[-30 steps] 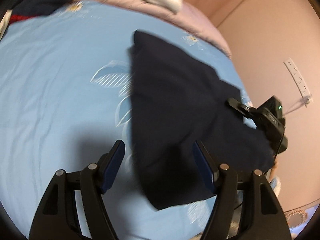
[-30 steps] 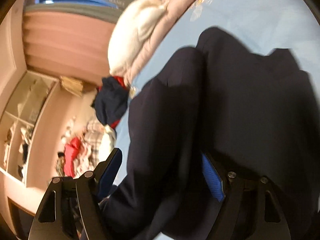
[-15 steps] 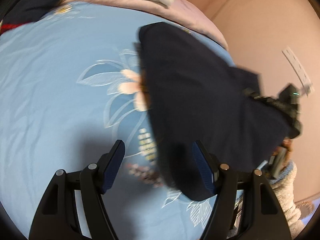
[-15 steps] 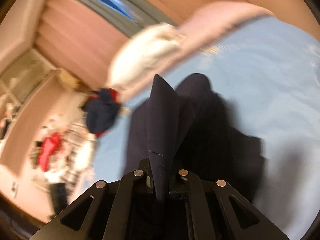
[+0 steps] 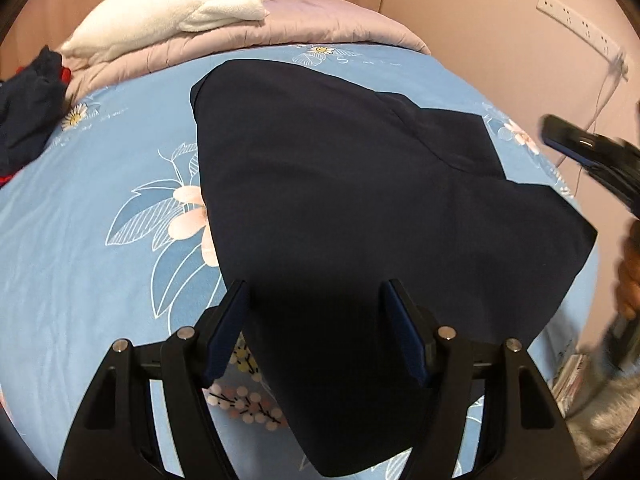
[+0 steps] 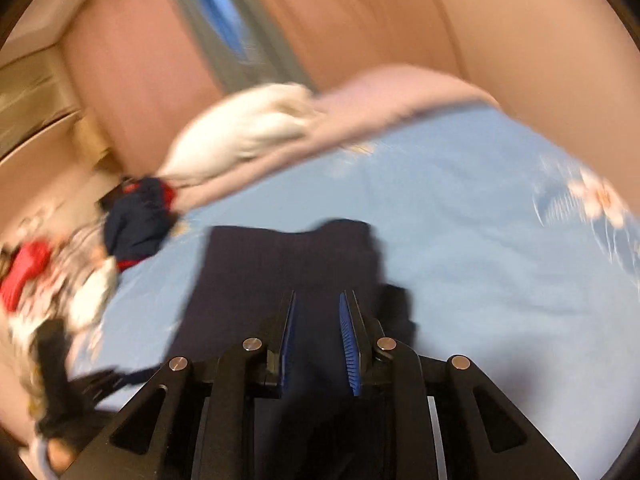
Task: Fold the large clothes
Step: 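Pinch the folded edge with the right tool and lay it flat, then release the jacket and hold both tools above the folded bundle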
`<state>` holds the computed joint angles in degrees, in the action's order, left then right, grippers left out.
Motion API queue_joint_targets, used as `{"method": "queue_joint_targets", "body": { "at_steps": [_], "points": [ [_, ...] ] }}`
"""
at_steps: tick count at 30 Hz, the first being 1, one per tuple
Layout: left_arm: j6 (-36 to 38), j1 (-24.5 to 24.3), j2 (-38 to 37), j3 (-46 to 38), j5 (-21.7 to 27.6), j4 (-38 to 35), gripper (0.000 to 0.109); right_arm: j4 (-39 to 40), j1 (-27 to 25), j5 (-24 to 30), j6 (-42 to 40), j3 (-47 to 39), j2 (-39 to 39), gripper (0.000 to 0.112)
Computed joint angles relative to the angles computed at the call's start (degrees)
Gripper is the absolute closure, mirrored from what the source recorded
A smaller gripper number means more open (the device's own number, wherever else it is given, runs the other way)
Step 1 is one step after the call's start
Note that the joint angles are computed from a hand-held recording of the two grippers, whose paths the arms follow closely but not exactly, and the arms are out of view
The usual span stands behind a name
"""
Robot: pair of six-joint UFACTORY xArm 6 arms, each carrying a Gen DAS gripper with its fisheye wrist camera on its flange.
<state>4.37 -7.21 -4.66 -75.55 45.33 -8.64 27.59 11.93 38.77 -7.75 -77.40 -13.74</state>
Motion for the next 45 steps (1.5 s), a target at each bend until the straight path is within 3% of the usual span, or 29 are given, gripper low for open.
{"method": "queue_joint_targets", "body": {
  "at_steps": [6, 11, 14, 22, 25, 28, 34, 36, 41, 45],
  "points": [
    [-0.44, -0.47, -0.5, 1.66, -1.95, 2.84, 0.04, -2.66, 3.45, 3.74, -6.2, 5.91, -5.15, 0.09],
    [0.87, -0.78, -0.07, 2.2, -2.26, 2.25, 0.04, -11.68, 3.88, 5.83, -2.03, 8.16, -3.33, 0.09],
    [1.59, -0.68, 0.26, 2.47, -2.18, 1.9, 0.038, -11.73, 3.57, 6.39, -1.4, 9.41, -2.71, 0.097],
    [5.34, 1.38, 1.2, -1.42, -4.01, -3.35, 0.037, -5.34, 2.39, 7.55, -2.24, 8.5, -3.07, 0.095],
    [5.1, 2.03, 6.21, -9.16, -3.29, -4.19, 0.037, -4.32, 3.11, 4.63, -3.23, 10.2, -6.42, 0.085],
    [4.77, 2.69, 13.93, -19.44, -0.48, -6.83, 0.038, -3.02, 4.52, 2.48, -5.85, 10.06, -7.09, 0.084],
    [-2.24, 2.69, 30.95, -41.01, 11.13, -1.39, 0.046, -7.59, 5.99, 2.08, -3.8, 10.43, -4.79, 0.084],
    [-2.98, 2.44, 33.22, -43.16, 12.7, 0.09, 0.045, -6.49, 5.03, 3.48, -4.1, 10.63, -3.85, 0.084],
    [-1.62, 0.68, 30.67, -38.16, 9.76, 5.74, 0.045, -0.3, 3.18, 4.89, -6.44, 10.87, -2.77, 0.084],
    [0.17, 0.83, 20.72, -25.45, 4.03, 4.21, 0.045, 4.59, 2.01, 7.63, -8.54, 7.35, -2.2, 0.084]
  ]
}}
